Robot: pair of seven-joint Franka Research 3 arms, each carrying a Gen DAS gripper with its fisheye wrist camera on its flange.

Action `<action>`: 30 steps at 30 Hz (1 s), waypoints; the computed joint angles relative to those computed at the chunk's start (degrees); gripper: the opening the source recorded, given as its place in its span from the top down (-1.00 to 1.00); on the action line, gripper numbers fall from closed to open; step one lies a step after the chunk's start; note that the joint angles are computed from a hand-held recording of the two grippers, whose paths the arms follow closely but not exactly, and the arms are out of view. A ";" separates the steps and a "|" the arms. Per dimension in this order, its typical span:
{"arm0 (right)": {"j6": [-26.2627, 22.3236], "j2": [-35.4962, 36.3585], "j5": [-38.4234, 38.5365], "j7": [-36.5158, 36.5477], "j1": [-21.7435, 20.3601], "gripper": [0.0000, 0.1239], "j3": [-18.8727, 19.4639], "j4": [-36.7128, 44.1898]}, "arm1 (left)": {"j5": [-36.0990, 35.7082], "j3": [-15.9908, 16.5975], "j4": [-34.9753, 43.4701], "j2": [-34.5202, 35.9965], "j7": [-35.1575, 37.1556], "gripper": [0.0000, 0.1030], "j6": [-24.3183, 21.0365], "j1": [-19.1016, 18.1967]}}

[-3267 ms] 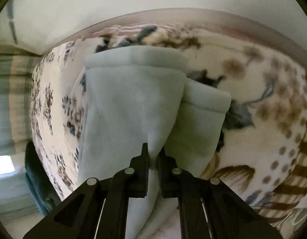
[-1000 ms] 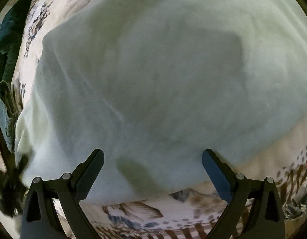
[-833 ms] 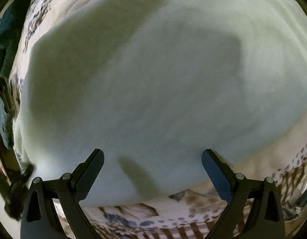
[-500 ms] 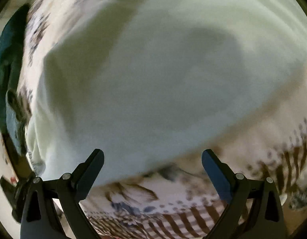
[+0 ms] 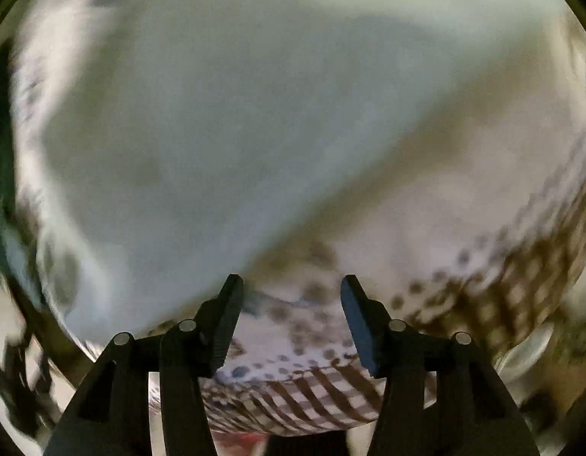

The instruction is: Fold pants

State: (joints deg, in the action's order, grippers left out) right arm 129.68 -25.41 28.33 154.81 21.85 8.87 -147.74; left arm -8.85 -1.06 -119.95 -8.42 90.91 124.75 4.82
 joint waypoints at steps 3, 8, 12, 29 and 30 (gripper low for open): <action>3.94 4.30 -7.14 -6.59 -1.96 0.20 -0.38 7.78 | -9.60 -1.33 4.47 6.36 2.98 -0.20 -2.28 -2.52; 12.38 23.87 4.99 -32.11 -1.78 0.81 -5.98 21.72 | -10.67 -6.00 14.05 19.88 2.94 -0.20 -1.83 -4.39; 7.64 35.25 4.86 -39.90 -4.39 0.99 -8.12 30.69 | 2.45 -5.59 19.37 27.56 -5.13 -0.24 -1.70 -5.51; 11.25 44.27 10.09 -43.92 -7.70 0.99 -3.93 38.92 | 2.29 -9.58 22.79 32.01 -4.92 -0.31 0.12 -6.38; 11.69 44.23 9.55 -43.11 -7.80 1.00 -4.16 38.27 | 1.75 -9.78 22.59 32.28 -4.46 -0.31 0.91 -5.75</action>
